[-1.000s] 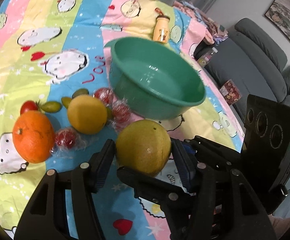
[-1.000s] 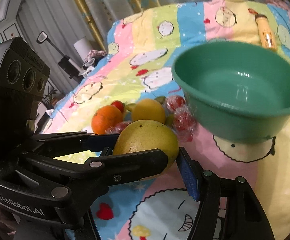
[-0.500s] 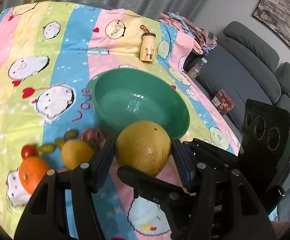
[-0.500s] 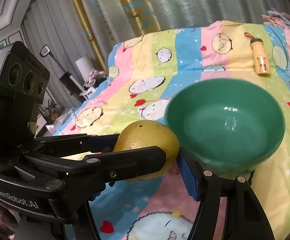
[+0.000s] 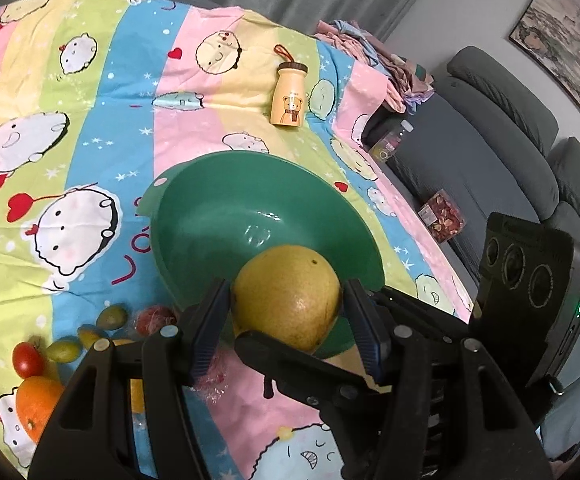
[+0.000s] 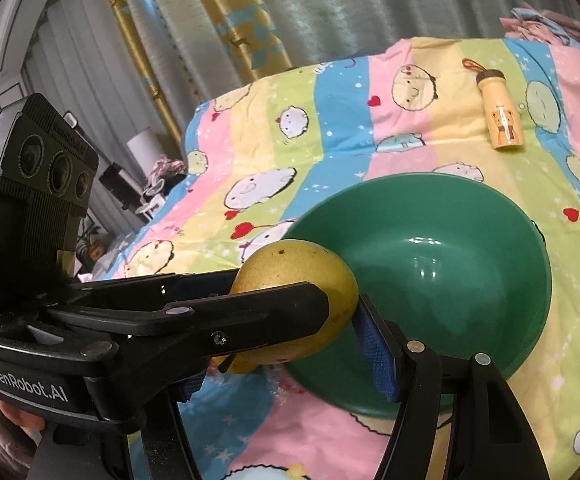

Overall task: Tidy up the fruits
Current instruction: 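Carry the pear into the green bowl and open the left gripper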

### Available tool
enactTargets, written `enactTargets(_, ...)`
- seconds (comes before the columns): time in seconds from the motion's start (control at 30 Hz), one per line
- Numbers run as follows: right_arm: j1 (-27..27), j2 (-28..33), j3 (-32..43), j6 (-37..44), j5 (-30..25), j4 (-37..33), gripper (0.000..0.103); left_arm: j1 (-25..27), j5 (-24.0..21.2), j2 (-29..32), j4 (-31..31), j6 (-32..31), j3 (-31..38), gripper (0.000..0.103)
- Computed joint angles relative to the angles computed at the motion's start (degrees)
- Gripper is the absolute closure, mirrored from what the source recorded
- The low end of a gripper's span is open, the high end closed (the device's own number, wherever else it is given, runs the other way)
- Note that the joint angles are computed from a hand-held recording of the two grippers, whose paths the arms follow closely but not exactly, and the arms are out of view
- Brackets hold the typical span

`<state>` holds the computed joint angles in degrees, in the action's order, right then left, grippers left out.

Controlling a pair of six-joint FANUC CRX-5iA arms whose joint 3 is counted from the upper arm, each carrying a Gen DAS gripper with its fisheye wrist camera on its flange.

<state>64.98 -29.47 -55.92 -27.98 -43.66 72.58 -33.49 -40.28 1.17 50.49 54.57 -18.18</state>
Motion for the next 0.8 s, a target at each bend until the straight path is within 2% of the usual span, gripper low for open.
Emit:
enactTargets(0.3,-0.48,0.40,0.72,1.49,1.14,-3.47,0.035,0.17,-0.63,1.06,-2.12,3.29,1.33,0.045)
enactTargets(0.4,-0.11,0.37,0.61,0.49,0.65,-3.57,0.035,0.10,-0.06,0.78,-2.47,3.45,1.25,0.040)
enactTargets(0.5,1.38,0.29,0.85,-0.07,-1.93,-4.19,0.031,0.07,0.64,0.24,-2.73,3.34,0.86,0.025)
enactTargets(0.67,4.19,-0.32,1.50,0.50,-5.50,-4.34,0.030,0.34,1.91,-1.52,-3.96,3.60,0.01,0.022)
enactTargets(0.8,6.87,-0.59,1.97,0.38,-8.21,-4.63,0.030,0.83,2.99,-3.62,-6.61,4.76,-0.92,0.015)
